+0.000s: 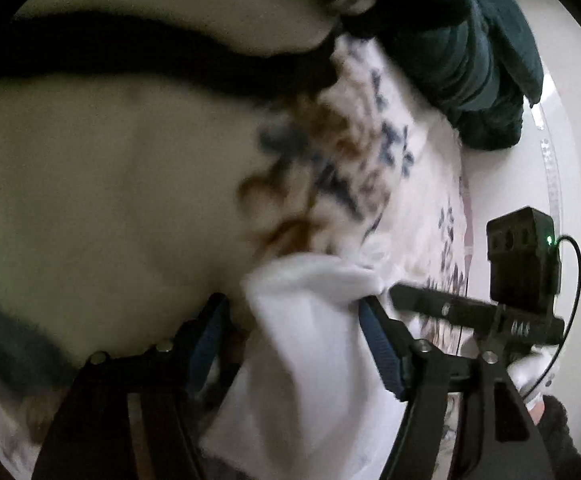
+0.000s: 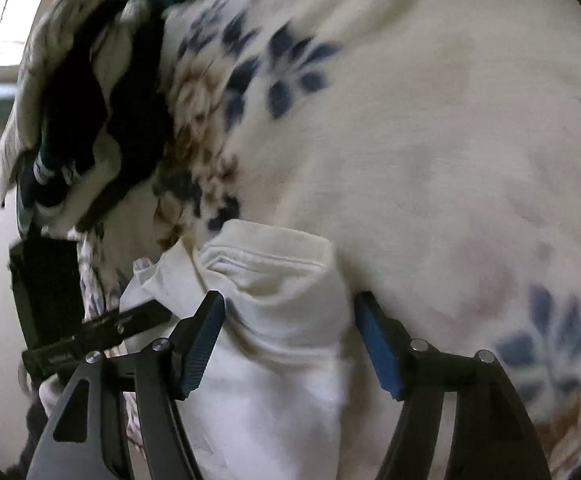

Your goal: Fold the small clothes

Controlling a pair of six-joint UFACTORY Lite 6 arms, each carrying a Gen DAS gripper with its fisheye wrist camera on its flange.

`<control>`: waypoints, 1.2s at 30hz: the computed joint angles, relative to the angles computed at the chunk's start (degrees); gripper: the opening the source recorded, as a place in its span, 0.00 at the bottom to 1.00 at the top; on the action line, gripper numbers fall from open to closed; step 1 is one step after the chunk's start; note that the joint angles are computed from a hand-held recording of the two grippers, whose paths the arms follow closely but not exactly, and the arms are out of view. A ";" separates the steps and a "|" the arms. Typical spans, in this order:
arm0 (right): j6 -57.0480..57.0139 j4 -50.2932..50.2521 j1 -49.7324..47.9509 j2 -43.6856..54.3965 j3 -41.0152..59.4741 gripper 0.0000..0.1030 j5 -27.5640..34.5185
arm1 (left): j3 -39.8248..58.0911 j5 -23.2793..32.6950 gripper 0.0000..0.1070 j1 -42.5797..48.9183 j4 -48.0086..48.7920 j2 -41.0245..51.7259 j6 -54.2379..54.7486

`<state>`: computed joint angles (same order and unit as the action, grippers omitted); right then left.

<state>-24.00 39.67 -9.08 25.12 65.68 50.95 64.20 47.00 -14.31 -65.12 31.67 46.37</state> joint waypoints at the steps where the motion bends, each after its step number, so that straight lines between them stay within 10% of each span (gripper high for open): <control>1: -1.11 0.89 0.39 0.67 0.89 0.66 0.07 | 1.72 -0.83 0.58 -1.19 0.97 0.53 -1.27; 3: -4.20 3.65 1.02 1.20 2.38 0.41 1.42 | 3.24 -2.72 0.07 -3.88 3.55 -0.31 -1.59; 4: -4.41 3.61 1.52 1.41 3.01 0.29 2.06 | 3.78 -2.97 0.05 -4.80 4.82 -0.44 -1.34; 7: -3.11 1.74 3.50 -0.25 2.97 0.15 1.13 | 1.32 -7.93 0.04 -7.85 7.04 -5.25 -1.55; 19: 4.59 -4.17 12.18 -25.54 -6.52 0.12 -4.16 | -19.38 -18.31 0.03 -12.39 19.56 -43.45 -14.71; 27: 12.62 -9.69 16.55 -55.28 -21.44 0.12 0.47 | -31.37 -19.69 0.03 -30.46 52.72 -69.02 -62.10; 36: 54.05 -30.46 53.57 -87.96 -35.90 0.12 9.70 | -47.88 -7.51 0.06 -64.89 75.17 -88.08 -116.07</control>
<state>30.05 9.21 44.49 -62.84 29.78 60.65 16.33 39.49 -79.20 10.06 -56.41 -69.70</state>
